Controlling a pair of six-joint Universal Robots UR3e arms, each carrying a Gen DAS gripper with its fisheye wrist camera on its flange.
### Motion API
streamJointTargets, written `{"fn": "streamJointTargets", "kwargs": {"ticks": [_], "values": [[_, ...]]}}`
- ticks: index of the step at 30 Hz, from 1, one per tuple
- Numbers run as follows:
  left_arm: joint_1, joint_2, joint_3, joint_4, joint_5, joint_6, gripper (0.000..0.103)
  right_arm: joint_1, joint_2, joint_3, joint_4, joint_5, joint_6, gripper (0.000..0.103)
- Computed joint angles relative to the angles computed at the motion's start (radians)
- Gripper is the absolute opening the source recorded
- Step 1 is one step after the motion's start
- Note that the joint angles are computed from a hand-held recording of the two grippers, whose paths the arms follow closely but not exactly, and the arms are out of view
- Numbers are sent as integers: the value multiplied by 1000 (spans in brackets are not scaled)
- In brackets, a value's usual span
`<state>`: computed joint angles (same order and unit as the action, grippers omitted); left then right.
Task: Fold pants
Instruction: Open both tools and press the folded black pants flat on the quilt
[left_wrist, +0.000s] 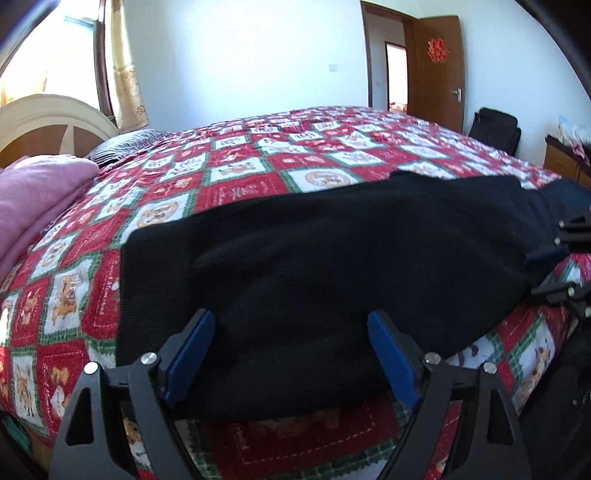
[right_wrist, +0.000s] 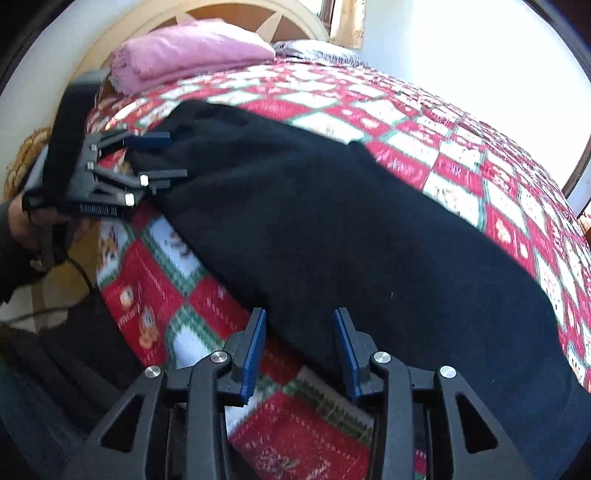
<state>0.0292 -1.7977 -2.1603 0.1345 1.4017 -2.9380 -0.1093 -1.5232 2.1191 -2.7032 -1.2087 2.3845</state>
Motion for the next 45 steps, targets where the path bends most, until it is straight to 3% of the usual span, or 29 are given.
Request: {"fn": "streamJointTargets", "kwargs": {"ticks": [4,8,15,23,29,33,40,42,45], "values": [[42,50,-31,51,5,-38,88,-68,-69,12,71,49,-15,39],[105,71,-38,64,48,-70,88,-159,-121,41,42,53,19,39],[144,14,-48,68,92,-106,88,-206,-39,36,-106,-100,130,39],[120,25,-28,33,123,-113,88,-204,-38,111,-180,-136,95,40],[56,81,14,-2,152,-116,88,-227,-80,109,-108,-126,61,41],[-19,80,70,-38,163,-117,94,-302,-153,109,-32,-86,45,43],[-165,-78,205,-88,222,-99,96,-457,-149,113,-5,-67,18,46],[-191,-130,227,-92,260,-90,97,-519,-159,134,20,0,-7,53],[-144,-119,177,-45,196,-141,102,-551,-173,168,10,39,-31,54]]}}
